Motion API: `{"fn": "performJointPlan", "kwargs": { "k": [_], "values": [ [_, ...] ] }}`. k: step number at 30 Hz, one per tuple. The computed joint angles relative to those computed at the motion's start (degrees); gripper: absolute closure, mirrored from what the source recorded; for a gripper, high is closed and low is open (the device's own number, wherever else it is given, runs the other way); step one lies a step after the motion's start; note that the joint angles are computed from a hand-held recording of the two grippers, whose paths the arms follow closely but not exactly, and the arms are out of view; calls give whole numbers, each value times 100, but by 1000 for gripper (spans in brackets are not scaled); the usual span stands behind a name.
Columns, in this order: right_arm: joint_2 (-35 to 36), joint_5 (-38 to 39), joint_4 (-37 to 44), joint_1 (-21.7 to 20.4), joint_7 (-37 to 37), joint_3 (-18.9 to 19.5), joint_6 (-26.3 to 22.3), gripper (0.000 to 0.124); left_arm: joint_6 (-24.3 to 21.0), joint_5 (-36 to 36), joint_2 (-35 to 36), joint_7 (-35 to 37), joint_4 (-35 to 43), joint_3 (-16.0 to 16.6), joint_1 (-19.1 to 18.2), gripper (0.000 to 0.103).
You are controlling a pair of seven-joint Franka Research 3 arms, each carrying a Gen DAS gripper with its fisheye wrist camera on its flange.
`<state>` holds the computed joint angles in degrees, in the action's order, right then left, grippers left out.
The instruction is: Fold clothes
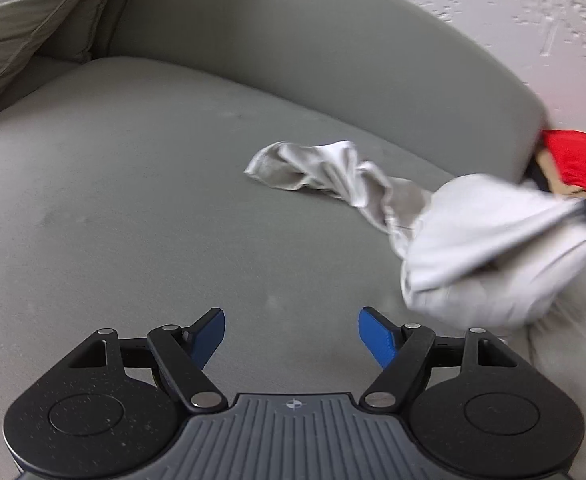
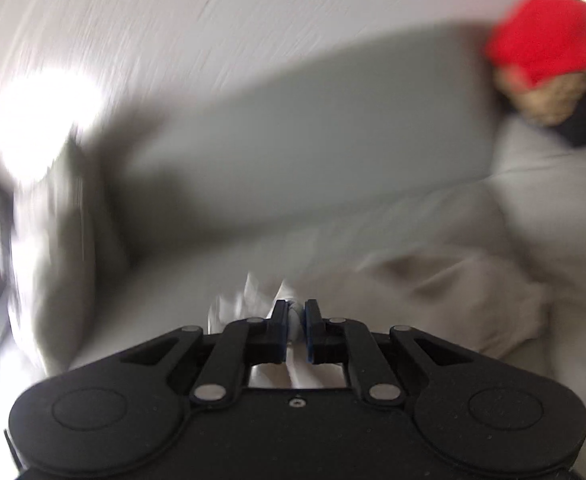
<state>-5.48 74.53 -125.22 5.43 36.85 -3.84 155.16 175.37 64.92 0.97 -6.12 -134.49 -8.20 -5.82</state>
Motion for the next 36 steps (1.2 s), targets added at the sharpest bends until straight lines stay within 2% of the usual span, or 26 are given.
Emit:
{"fn": "performJointPlan", "kwargs": {
  "k": [2,5,8,10,12,15,17,19,22,24,26,29,31,34,35,36],
  "values": [
    [-392,314,-263,-234,225,-259,40,116,57,582,-46,-482,39,-27,-44,30],
    [-933,306,-820,-638,710,-647,171,116,135,1294,-91,-1059,107,-114,-106,30],
    [-1253,-563,-1438,-1106,1487,-857,325,116,264,1652,-57,-1235,212,-210,-204,31],
    [-1237,-1468,-1692,-1408,1994,-948,92,115,404,1367,6,-983,251,-276,-301,32],
    [-1301,-2135,-1855,-1585,2126,-1033,-218,110,562,1025,71,-702,280,-328,-419,35],
    [-1603,-2126,-2053,-1415,1409,-1194,-201,96,764,1002,108,-611,385,-373,-649,36],
    [-1715,-1832,-2034,-1132,715,-1318,-180,78,733,697,106,-153,456,-454,-810,36],
    [-1689,-1508,-1903,-859,73,-1360,-164,71,523,326,53,319,474,-517,-951,36],
    [-1503,-1073,-1668,-551,-808,-1311,-237,56,90,726,18,223,708,-558,-1108,35],
    [-1309,-1185,-1524,-522,-1154,-1196,-492,55,-235,758,44,431,825,-583,-1147,35],
    [-1034,-1352,-1396,-493,-1459,-989,-516,55,-398,514,96,778,868,-556,-1132,36],
    [-659,-1609,-1301,-411,-1825,-618,-99,56,-363,458,145,803,822,-485,-1093,37],
    [-449,-1811,-1283,-332,-1986,-415,265,57,-361,598,226,677,844,-433,-1082,42],
    [-195,-2497,-1273,-284,-1869,-184,609,57,-325,785,402,525,920,-349,-1069,46],
    [-109,-2708,-1242,-285,-1709,-133,736,64,-292,752,484,566,957,-326,-1066,47],
    [-23,-2943,-1212,-287,-1528,-85,860,79,-260,710,564,614,994,-299,-1068,48]
  ]
}}
